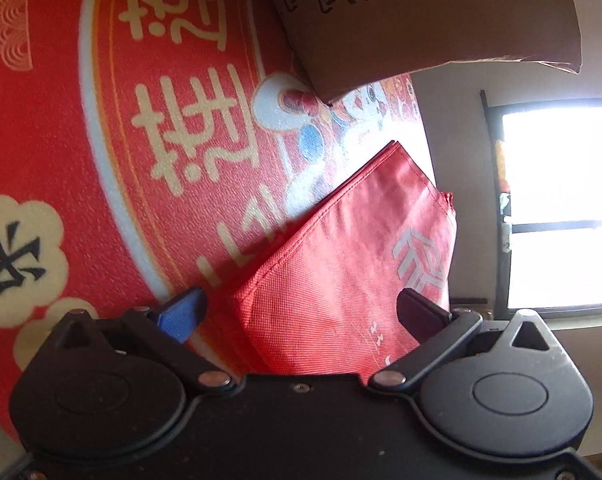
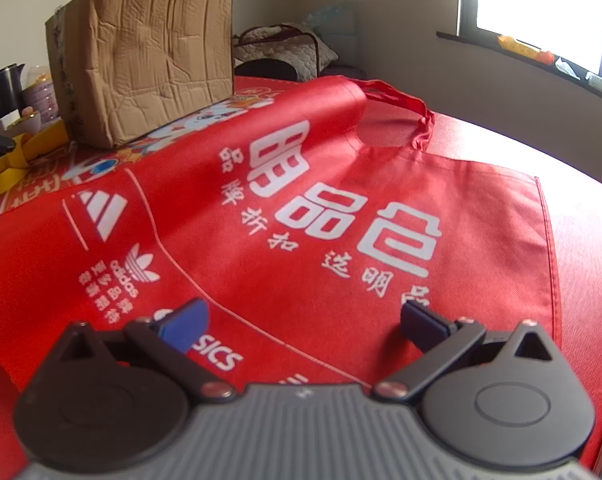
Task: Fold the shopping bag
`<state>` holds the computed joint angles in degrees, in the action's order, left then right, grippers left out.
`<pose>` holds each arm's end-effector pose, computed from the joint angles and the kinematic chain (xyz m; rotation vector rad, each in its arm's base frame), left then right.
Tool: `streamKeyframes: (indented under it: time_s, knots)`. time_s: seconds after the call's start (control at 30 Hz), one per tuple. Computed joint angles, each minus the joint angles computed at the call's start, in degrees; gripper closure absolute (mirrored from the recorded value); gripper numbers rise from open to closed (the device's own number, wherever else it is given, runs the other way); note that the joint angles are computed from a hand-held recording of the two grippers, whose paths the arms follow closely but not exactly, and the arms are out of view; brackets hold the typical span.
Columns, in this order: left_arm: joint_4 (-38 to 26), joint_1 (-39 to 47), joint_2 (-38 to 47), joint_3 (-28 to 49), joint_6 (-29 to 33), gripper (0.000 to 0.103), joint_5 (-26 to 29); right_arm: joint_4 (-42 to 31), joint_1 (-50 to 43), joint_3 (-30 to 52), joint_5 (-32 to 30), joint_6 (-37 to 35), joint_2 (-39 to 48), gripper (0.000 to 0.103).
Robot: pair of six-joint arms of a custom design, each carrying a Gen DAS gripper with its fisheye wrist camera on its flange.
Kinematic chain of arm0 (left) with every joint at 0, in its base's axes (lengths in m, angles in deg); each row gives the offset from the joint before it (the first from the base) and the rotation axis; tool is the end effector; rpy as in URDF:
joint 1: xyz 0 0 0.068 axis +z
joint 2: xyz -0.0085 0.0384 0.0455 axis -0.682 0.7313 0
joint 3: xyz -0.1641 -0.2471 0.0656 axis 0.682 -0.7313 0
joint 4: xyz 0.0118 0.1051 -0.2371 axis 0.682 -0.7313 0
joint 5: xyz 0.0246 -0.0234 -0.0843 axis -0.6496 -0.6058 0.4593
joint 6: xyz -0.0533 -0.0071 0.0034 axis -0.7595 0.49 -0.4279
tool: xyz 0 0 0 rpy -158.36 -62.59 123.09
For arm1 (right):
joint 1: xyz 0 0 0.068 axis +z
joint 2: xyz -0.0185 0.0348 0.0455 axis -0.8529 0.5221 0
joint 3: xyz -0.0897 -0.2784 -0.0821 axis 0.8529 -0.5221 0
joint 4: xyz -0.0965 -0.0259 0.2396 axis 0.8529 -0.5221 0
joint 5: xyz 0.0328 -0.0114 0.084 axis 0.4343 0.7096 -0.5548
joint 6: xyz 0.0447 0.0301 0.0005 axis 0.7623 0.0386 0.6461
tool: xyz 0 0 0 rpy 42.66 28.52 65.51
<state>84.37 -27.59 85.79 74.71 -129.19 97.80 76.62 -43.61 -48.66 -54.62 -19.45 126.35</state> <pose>0.1706 0.0251 0.0867 -1.1796 2.1124 -1.1122 0.2833 0.0853 0.0861 -0.6602 2.1994 0.3433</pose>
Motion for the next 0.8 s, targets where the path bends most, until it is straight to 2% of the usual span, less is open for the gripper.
streamKeyframes:
  time_s: [0.07,0.1,0.17,0.3,0.43,0.47,0.5,0.6,0.67,0.8]
  knots:
    - [7.43,-1.68,4.70,-0.88,-2.24,0.001,0.09,0.01,0.00,0.05,-0.02,0.04,0.06,0.001]
    - [6.27,-2.64,3.77,-0.60,-2.09,0.001,-1.12,0.03,0.05,0.09,0.01,0.10,0.11,0.001]
    - [1.37,-4.49,0.53,0.44,-1.48,0.001,-3.52,0.04,0.06,0.11,0.01,0.12,0.15,0.001]
    - [-14.53,-12.55,-11.43,2.45,-2.65,0.000,-14.60,0.03,-0.02,0.19,-0.05,0.06,0.24,0.001]
    - [-7.04,-17.91,-5.29,2.19,-6.86,0.000,-9.08,-0.07,0.03,0.30,0.00,0.08,0.24,0.001]
    - [-6.12,-19.00,-4.04,2.48,-6.79,0.001,-9.27,-0.07,0.03,0.30,0.00,0.08,0.24,0.001]
    - [-0.82,-21.87,-0.89,2.21,-6.99,0.000,-11.85,-0.09,0.01,0.33,0.01,0.05,0.24,0.001]
    - [1.67,-25.67,1.17,3.34,-9.44,0.000,-16.46,-0.15,-0.03,0.41,0.00,0.02,0.25,0.001]
    - [6.30,-26.07,4.40,3.42,-10.26,0.000,-16.42,-0.22,-0.09,0.49,-0.04,-0.03,0.27,0.001]
    - [21.17,-26.98,14.28,2.89,-11.93,0.001,-15.50,0.05,0.17,0.24,0.22,0.16,0.19,0.001]
